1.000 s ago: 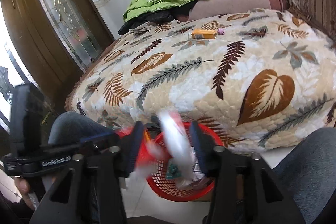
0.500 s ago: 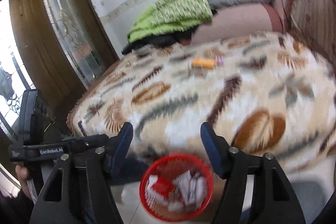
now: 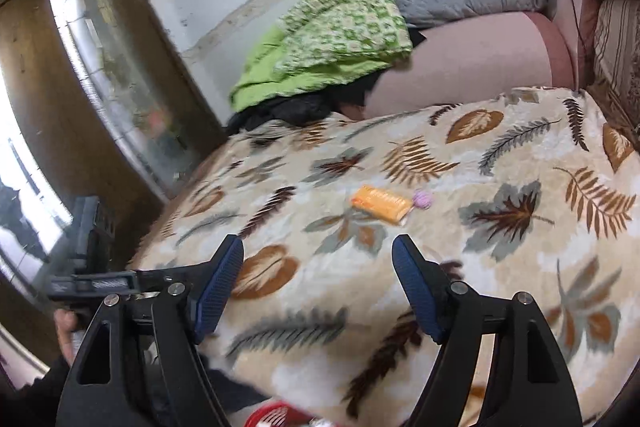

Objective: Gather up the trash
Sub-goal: 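Move both tools back over the bed toward the orange box, then grasp the orange medicine box with the left gripper while the right grasps the purple wrapper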

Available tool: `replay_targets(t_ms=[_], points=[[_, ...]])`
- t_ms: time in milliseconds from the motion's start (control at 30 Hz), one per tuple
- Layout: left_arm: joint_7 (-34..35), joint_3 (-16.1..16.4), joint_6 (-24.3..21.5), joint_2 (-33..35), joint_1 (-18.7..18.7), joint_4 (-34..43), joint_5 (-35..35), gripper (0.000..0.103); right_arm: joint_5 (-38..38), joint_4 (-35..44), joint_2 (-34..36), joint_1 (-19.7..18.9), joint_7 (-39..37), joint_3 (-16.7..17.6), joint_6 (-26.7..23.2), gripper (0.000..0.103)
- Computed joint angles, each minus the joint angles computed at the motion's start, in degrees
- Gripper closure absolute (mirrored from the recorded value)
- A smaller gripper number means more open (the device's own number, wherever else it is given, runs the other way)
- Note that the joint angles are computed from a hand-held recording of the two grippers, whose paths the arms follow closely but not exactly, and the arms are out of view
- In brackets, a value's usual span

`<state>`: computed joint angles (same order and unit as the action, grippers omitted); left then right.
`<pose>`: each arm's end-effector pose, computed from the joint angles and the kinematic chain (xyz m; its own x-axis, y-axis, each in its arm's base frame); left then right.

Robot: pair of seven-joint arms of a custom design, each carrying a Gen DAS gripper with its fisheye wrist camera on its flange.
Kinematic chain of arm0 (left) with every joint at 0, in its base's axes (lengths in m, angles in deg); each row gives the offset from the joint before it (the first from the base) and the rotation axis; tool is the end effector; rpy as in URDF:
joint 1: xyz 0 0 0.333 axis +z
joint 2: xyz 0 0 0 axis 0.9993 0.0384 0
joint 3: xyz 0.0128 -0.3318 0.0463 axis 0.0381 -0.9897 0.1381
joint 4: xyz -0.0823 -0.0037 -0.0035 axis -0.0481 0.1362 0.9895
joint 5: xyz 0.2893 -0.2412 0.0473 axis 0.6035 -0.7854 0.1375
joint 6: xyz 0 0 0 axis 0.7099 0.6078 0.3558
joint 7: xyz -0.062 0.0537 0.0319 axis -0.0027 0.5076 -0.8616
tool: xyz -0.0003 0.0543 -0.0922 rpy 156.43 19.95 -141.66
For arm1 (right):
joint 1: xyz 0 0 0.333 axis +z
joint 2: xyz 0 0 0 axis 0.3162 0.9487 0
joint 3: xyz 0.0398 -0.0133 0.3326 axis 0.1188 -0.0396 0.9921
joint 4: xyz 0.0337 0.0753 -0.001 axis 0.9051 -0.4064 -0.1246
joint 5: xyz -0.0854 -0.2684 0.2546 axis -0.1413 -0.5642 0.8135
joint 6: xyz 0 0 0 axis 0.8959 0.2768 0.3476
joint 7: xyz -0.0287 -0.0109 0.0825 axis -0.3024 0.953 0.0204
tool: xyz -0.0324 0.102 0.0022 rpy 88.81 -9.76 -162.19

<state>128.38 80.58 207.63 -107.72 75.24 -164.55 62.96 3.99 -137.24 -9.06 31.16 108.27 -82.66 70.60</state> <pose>0.4185 -0.1590 0.6469 0.3110 -0.7832 0.5384 -0.6749 -0.5809 -0.4551 0.5614 0.1609 0.6541 0.6167 -0.6731 -0.4081 -0.6664 -0.1705 -0.7258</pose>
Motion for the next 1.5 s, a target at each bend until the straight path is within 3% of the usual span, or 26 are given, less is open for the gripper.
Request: replay_targets(t_ms=[167, 233, 367, 400, 533, 567, 700, 767, 900, 967, 1133, 1200, 1400, 1500], points=[[-1.23, 1.5, 1.94, 7.44, 2.33, 6.15, -0.72, 0.02, -3.86, 15.41, 13.4, -0.42, 6.58, 1.61, -1.79, 0.027], [1.04, 2.94, 5.05, 11.66, 2.29, 8.43, -3.44, 0.02, -3.62, 20.14, 17.92, -0.99, 8.14, 2.93, -1.13, 0.027], [4.69, 2.8, 7.67, 18.75, 4.36, 11.59, -5.33, 0.02, -0.3, 26.9, 25.96, -3.36, 9.17, 6.1, -0.09, 0.027], [6.1, 2.86, 8.59, 20.3, 4.47, 11.87, -8.26, 0.02, -1.0, 27.84, 27.52, -3.37, 10.07, 6.33, 0.42, 0.027], [20.7, 1.79, 9.47, 26.87, 5.26, 15.36, -31.34, 0.022, -7.66, 34.71, 34.76, -2.94, 16.1, 6.23, -1.18, 0.039], [21.86, 1.06, 9.01, 27.81, 5.97, 16.24, -32.15, 0.021, -9.32, 36.89, 36.87, -2.73, 17.92, 6.09, -1.01, 0.039], [20.34, -1.39, 9.18, 30.27, 8.27, 17.75, -28.63, 0.022, -12.54, 45.87, 44.35, -3.97, 22.56, 7.61, -5.26, 0.059], [20.53, -2.28, 8.85, 31.06, 9.23, 18.25, -28.94, 0.022, -15.61, 51.43, 48.42, -3.47, 24.45, 7.48, -7.95, 0.06], [19.69, -3.24, 8.73, 31.74, 10.25, 18.3, -28.09, 0.023, -18.87, 54.44, 51.29, -2.97, 25.92, 8.12, -9.56, 0.06], [20.1, -3.94, 9.52, 31.8, 10.69, 17.91, -30.4, 0.023, -20.29, 54.17, 51.38, -2.4, 25.04, 8.22, -9.79, 0.06], [18.47, -4.71, 10.83, 33.61, 10.68, 19.44, -30.22, 0.023, -20.05, 49.95, 49.3, -2.55, 27.14, 8.33, -7.86, 0.085], [17.96, -5.1, 10.71, 35.03, 10.92, 20.92, -29.89, 0.024, -18.87, 49.02, 48.95, -3.41, 27.49, 8.81, -7.23, 0.085], [11.99, -5.2, 10.7, 38.94, 10.99, 24.8, -23.03, 0.038, -17.24, 46.74, 48.15, -4.79, 27.91, 9.0, -6.36, 0.085], [5.72, -3.44, 7.38, 40.53, 9.66, 27.45, -15.2, 0.058, -17.85, 44.34, 46.58, -4.25, 27.25, 8.47, -4.56, 0.085]])
